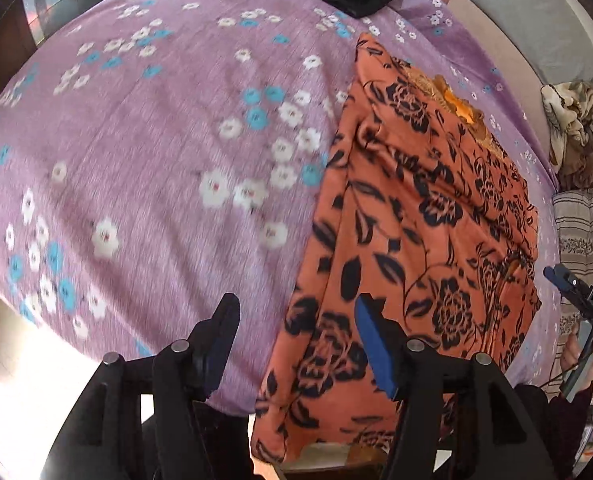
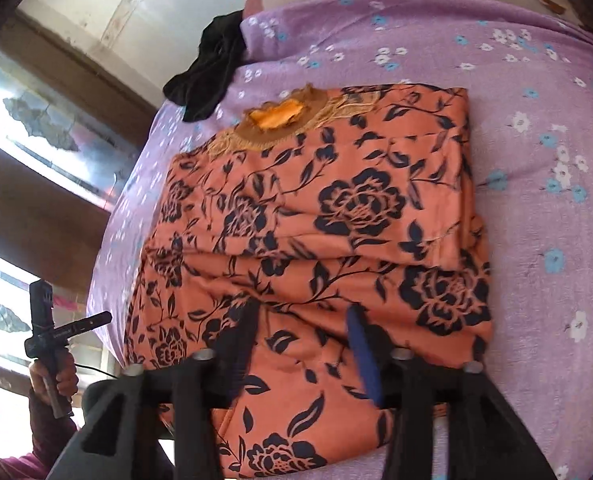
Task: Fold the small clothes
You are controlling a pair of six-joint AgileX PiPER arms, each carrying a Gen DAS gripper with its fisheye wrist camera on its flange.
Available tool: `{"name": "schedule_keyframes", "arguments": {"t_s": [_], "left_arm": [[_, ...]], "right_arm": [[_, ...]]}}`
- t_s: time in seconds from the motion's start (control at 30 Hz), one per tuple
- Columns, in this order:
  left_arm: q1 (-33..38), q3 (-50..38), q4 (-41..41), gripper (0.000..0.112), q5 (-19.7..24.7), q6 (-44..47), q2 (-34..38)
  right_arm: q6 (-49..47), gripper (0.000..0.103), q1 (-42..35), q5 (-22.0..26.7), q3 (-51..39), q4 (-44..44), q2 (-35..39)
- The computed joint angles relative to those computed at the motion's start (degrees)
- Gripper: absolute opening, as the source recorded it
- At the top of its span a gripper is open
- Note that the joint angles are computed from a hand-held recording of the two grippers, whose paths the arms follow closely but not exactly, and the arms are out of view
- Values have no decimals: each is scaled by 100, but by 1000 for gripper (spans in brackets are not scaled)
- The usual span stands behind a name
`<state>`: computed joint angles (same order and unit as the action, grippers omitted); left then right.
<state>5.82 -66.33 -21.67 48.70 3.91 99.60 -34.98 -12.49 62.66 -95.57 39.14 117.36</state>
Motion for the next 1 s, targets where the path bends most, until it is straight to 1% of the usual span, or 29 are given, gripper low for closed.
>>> {"name": "schedule_keyframes", "arguments": {"t_s": [0.07,0.13,0.2,0.27,0.3,0.33,0.37,0.4,0.43,0.47,0.5,0.53,0.57,0.6,0.63,0.67,0.7,0.77,0.83,0.9,0.97,1.0], "left_arm": [[40,354,16,62,12,167,-273],[50,629,130,69,-45,186,-503],[53,822,204,71,-78,147,-630],[28,968,203,72,-76,169,-664],[33,1044,209,73,-71,214,-662],[-34,1111,250,74,-92,178,-646],[-117,1186,321,74,-117,131,-637],[-235,1245,424,74,-162,52,-618],[-371,1297,556,74,-232,-53,-597],[-556,1338,760,74,-322,-253,-561],[-736,1376,1014,74,-393,-492,-507],[-880,1410,1250,73,-421,-725,-438],[-977,1440,1394,72,-414,-891,-349],[-976,1516,1310,55,-444,-829,-290],[-911,1565,996,32,-435,-557,-252],[-822,1616,637,18,-427,-259,-269],[-797,1698,506,17,-502,-141,-329],[-871,1731,588,11,-541,-234,-404],[-922,1744,584,9,-577,-333,-504],[-930,1708,519,8,-527,-351,-671],[-909,1658,291,8,-432,-185,-883],[-878,1637,123,8,-366,-35,-1026]], "right_arm": [[-340,75,295,-482,366,-4,-253],[-325,75,657,-944,474,-444,-338],[-55,75,925,-1122,370,-919,-184],[100,75,1003,-1147,350,-1062,13],[172,75,1029,-1225,420,-1127,77],[219,74,1046,-1405,592,-1192,81],[208,69,1038,-1618,814,-1196,36],[333,40,1035,-1654,874,-1324,40],[484,21,1014,-1685,903,-1454,9],[422,19,942,-1687,941,-1354,-80],[209,9,831,-1701,1018,-1151,-201],[-9,6,736,-1822,1162,-961,-353],[-179,6,649,-1968,1307,-814,-493],[-247,5,572,-2074,1387,-741,-587],[-270,4,472,-2122,1408,-674,-617],[-262,4,357,-2122,1389,-592,-600],[-233,4,234,-2091,1340,-519,-553],[-139,4,34,-2038,1208,-466,-425],[-37,4,-104,-1915,1059,-457,-305],[-169,4,-320,-1472,869,-123,-206],[-244,5,-486,-739,576,252,-19],[-305,6,-525,-551,557,394,-15]]}}
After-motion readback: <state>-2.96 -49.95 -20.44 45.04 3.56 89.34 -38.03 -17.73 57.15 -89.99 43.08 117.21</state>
